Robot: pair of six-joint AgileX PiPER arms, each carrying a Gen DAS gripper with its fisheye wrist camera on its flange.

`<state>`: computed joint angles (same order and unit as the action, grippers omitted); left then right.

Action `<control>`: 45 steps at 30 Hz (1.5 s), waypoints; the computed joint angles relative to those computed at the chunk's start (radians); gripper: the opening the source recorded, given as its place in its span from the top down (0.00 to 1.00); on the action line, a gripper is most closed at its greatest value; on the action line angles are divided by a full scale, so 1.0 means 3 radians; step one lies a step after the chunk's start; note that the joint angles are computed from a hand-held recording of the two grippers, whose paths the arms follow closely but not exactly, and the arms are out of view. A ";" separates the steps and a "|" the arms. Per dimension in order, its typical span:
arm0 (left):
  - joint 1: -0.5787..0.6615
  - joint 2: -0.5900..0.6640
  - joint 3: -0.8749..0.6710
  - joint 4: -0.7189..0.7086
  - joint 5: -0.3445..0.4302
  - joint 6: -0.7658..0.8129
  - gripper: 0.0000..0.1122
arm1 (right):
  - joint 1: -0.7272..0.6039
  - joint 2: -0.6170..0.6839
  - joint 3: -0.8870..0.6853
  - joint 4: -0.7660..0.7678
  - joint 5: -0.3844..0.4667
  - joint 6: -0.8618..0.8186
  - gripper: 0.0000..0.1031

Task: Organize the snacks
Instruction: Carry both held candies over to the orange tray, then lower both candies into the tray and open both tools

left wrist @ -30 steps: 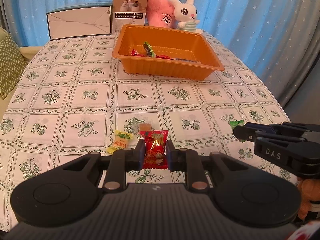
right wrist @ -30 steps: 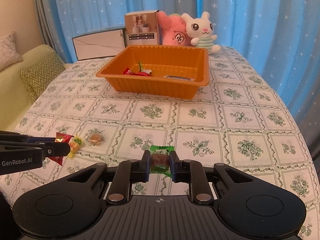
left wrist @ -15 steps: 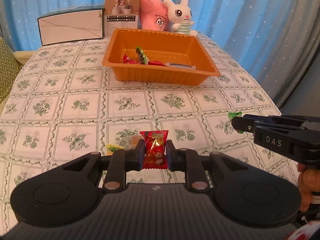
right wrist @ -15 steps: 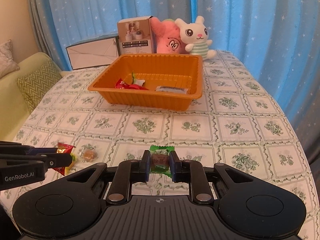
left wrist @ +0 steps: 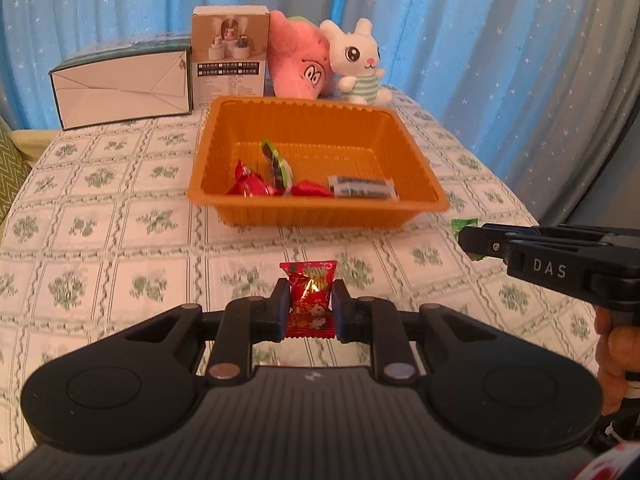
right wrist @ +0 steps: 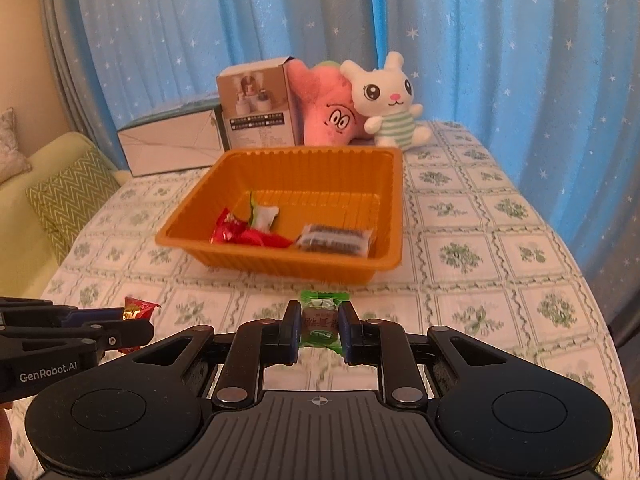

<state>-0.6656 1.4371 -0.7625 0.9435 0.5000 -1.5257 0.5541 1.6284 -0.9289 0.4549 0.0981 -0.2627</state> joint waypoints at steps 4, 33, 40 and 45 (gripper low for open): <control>0.0323 0.0148 -0.0244 -0.0161 -0.0142 0.0433 0.83 | -0.0115 0.0256 -0.0448 0.0353 0.0186 -0.0343 0.81; 0.1190 0.0904 -0.1016 -0.0837 -0.0526 0.1465 0.79 | -0.0381 0.1285 -0.1994 0.0001 0.0901 0.0249 0.81; 0.1135 0.0651 -0.0721 -0.0493 -0.0544 0.1014 0.79 | -0.0413 0.1326 -0.2087 0.0171 0.0951 0.0186 0.81; 0.1023 0.0520 -0.0566 -0.0243 -0.0488 0.0726 0.79 | -0.0467 0.1457 -0.2277 0.0521 0.1107 0.0010 0.62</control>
<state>-0.3587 1.5930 -0.9323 0.8705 0.3535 -1.3080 0.4138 2.0656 -1.6121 0.6113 0.4302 -0.2597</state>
